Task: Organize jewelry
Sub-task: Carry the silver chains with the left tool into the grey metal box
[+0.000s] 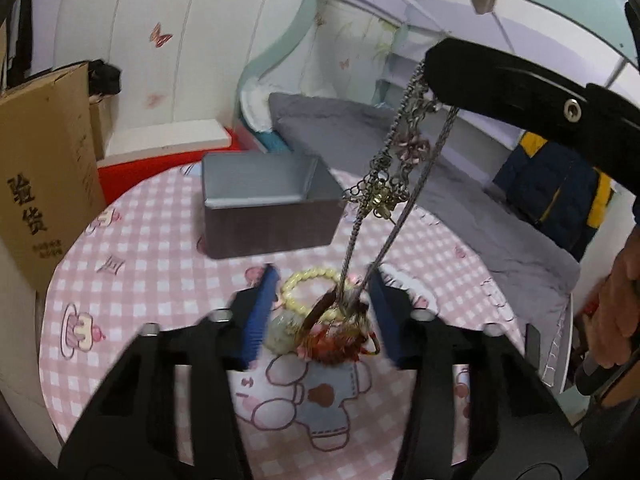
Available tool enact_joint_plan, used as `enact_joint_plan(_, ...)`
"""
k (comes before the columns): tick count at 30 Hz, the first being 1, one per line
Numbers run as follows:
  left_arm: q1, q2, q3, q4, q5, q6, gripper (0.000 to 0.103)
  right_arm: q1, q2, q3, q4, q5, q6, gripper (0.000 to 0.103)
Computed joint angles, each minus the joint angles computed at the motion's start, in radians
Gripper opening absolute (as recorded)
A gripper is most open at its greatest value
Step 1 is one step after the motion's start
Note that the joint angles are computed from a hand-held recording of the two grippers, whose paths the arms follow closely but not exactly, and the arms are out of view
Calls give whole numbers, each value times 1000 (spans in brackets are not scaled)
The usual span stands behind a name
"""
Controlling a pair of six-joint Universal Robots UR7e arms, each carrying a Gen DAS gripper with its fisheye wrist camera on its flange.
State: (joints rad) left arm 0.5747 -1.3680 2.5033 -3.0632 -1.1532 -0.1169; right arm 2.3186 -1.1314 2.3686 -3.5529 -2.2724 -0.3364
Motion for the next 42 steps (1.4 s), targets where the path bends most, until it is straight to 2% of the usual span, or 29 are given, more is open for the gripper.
enact_joint_plan(2,0,0,-7,9,-3,-3,26,2,-5,-2,3,9,0,3)
enact_joint_plan(4,-8,-2,-14,21,17,-5,14,9,-5,-4,-8,6,-5,3)
enact_joint_plan(6,-9,-12,-19,36,24,-20,8,11,-15,-5,9,9,0,3)
enact_joint_plan(12,-1,-66,-28,74,34,-32,6,-7,-25,2,12,-1,11,3)
enact_joint_plan(22,-29,-80,-107,140,148,0,6,-14,-31,-25,-20,-29,-21,3)
enact_joint_plan(26,-41,-52,-164,157,202,34,7,-30,-30,-56,-37,-38,-55,3)
enact_joint_plan(37,-47,40,-278,126,267,121,7,-65,-27,-116,-107,-50,-147,3)
enact_joint_plan(42,-32,110,-370,121,274,150,7,-111,-37,-116,-104,-22,-132,3)
